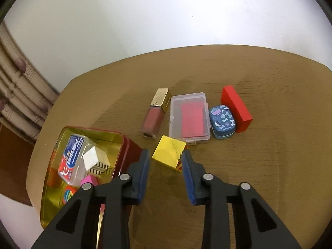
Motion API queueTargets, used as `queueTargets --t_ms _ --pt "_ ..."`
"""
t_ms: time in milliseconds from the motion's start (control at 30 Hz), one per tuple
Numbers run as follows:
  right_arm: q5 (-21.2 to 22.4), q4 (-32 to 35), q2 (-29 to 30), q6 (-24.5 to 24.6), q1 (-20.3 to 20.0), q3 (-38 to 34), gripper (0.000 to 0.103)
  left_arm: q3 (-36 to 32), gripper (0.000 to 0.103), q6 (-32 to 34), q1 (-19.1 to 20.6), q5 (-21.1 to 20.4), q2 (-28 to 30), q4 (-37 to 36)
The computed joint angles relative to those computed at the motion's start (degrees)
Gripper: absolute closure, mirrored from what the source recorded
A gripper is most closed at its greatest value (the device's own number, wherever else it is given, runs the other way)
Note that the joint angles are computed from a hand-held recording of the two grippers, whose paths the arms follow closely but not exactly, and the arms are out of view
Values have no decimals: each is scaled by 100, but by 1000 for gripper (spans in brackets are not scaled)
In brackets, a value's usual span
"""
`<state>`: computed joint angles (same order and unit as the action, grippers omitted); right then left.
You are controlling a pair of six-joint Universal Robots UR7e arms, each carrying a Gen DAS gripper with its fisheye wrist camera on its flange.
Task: Organize rigid objects
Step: 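Carry the lighter into the tin with the left tool while the right tool carries the yellow cube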
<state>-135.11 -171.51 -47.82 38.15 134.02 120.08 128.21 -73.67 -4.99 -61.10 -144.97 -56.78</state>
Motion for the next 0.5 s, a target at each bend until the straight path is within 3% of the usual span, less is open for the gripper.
queueTargets --t_ms 167,267,333,367,500 --pt "-71 246 113 283 23 -157 60 -71 73 155 206 72 -108 57" --pt "-141 502 185 456 15 -273 59 -50 73 259 316 63 -153 -9" --pt "-92 803 204 671 -65 -348 60 -43 73 314 367 69 -168 -34" --pt "-14 790 207 728 -129 -327 70 -43 73 336 389 66 -177 -50" --pt "15 493 197 566 -157 -197 74 -61 73 425 516 107 -173 -96"
